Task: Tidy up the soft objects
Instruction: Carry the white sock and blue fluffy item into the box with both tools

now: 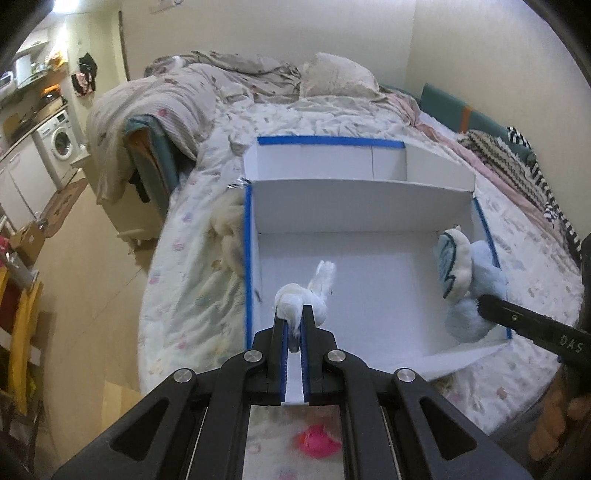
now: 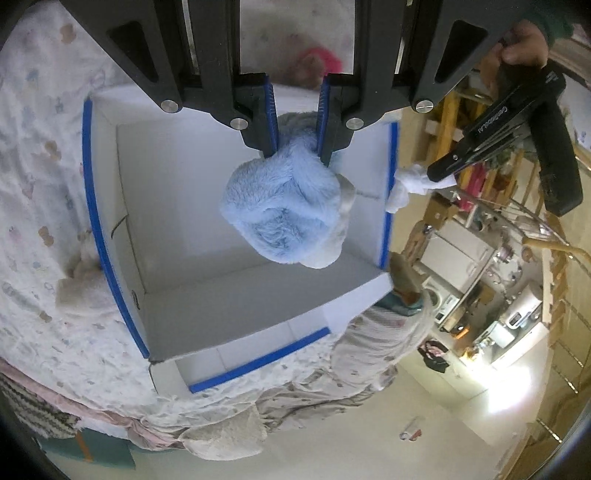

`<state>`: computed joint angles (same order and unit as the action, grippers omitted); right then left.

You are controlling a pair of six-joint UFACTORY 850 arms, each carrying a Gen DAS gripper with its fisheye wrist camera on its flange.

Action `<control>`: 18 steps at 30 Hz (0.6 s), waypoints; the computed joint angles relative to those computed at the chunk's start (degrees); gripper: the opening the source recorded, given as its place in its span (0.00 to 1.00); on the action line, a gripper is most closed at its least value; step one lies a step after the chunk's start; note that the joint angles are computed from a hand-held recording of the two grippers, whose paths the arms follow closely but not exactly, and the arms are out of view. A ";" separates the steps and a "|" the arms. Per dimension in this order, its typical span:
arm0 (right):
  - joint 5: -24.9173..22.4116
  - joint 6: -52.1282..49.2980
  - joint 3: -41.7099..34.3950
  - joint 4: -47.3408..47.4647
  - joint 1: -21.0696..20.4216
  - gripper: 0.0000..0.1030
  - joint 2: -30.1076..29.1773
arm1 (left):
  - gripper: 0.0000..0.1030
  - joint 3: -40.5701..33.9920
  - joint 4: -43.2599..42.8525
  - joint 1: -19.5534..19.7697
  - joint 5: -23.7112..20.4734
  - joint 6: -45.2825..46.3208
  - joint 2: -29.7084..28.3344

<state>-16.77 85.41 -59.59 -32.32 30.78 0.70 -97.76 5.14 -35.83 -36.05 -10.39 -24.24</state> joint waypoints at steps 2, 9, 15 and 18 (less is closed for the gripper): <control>1.17 0.59 0.79 0.01 -0.91 0.19 -1.06 | 0.05 -1.41 0.25 -0.13 0.24 0.49 -2.05; 2.16 -13.48 1.85 16.25 -2.45 0.19 -4.42 | 0.05 -2.31 1.09 -0.22 2.25 -0.92 -6.47; -0.61 -17.68 0.11 19.52 -2.43 0.19 -6.82 | 0.05 -4.51 -0.49 -0.26 -0.11 -1.16 -9.55; -1.65 -21.20 -0.89 22.56 -2.86 0.19 -7.99 | 0.05 -4.89 -0.05 -0.40 -0.94 -1.54 -10.20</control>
